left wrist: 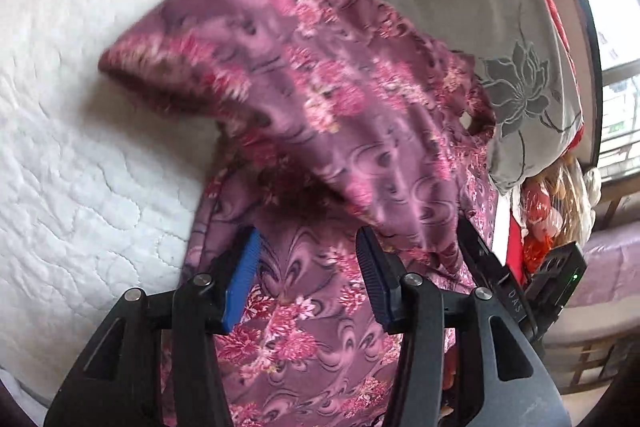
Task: Fold small clothes
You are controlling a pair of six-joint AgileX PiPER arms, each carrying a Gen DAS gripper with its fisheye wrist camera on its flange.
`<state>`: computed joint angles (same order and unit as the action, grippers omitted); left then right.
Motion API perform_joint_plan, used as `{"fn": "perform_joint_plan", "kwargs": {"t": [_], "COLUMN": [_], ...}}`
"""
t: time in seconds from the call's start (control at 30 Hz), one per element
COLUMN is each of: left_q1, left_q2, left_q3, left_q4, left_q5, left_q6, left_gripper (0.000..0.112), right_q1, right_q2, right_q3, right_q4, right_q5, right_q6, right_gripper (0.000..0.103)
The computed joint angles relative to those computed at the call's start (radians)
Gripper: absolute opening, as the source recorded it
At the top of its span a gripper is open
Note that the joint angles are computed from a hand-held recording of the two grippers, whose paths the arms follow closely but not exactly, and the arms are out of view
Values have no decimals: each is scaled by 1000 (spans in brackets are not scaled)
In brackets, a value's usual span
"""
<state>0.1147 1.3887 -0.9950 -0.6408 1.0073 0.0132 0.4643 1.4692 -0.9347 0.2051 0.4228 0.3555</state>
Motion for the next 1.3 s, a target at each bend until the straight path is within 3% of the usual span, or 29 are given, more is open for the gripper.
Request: {"fn": "perform_joint_plan", "kwargs": {"t": [0.07,0.1,0.13,0.17,0.33,0.57,0.67,0.9,1.03,1.2,1.3], "left_q1": [11,19,26,27,35,13,3,0,-29,-188,-218], "left_q2": [-7,-6,-8,-6,-7,-20,-21,-22,-84,-113,-83], "left_q3": [23,27,31,29,44,45,42,27,30,-17,-24], "left_q4": [-34,-48,-54,-58,-78,-48,-34,-18,-61,-69,-185], "left_q5": [-14,-11,-7,-5,-11,-25,-27,-10,12,1,-22], "left_q6": [26,39,48,52,80,52,35,7,64,36,37], "left_gripper": [48,48,48,48,48,48,48,48,48,48,48], "right_q1": [39,54,58,57,15,-224,-361,-523,-502,-395,-336], "right_q2": [30,43,56,67,-42,-203,-221,-177,-187,-182,-165], "right_q3": [-26,-40,-60,-80,-26,30,50,84,23,-179,-317], "right_q4": [-56,-67,-39,-10,52,191,277,440,520,563,561], "right_q5": [-22,-28,-19,7,-8,76,106,138,183,229,244], "right_q6": [53,45,-2,-50,-162,-359,-460,-589,-642,-619,-567], "right_gripper": [70,48,15,3,4,4,4,4,4,4,4]}}
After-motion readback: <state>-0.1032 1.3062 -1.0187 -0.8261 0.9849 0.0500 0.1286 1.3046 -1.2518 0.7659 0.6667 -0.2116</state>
